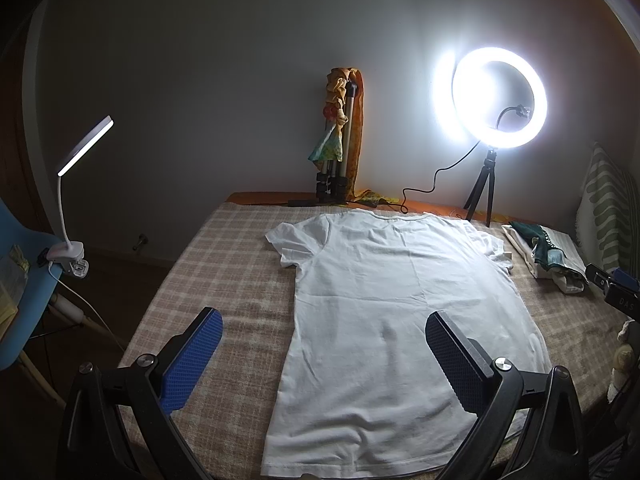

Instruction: Fold small clothes

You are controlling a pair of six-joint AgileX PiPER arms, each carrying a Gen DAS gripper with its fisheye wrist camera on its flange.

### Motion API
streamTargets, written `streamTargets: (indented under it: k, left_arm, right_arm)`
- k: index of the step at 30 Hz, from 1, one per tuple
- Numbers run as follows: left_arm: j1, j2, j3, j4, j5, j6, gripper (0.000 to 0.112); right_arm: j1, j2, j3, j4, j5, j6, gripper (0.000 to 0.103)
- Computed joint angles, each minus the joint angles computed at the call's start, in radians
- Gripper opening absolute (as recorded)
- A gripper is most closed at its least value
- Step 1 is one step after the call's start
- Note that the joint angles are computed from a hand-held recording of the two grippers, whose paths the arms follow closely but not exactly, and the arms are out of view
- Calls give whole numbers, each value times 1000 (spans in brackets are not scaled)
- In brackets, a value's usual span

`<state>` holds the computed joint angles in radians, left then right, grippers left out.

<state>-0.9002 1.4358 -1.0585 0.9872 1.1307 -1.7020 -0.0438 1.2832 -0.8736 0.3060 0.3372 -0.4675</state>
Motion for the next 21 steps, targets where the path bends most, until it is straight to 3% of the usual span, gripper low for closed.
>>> streamTargets:
  k: [21]
  left_arm:
    - [14,-26,60,-2,-32,-23,102]
  right_arm:
    - [49,1,8,-77,-9,91,103]
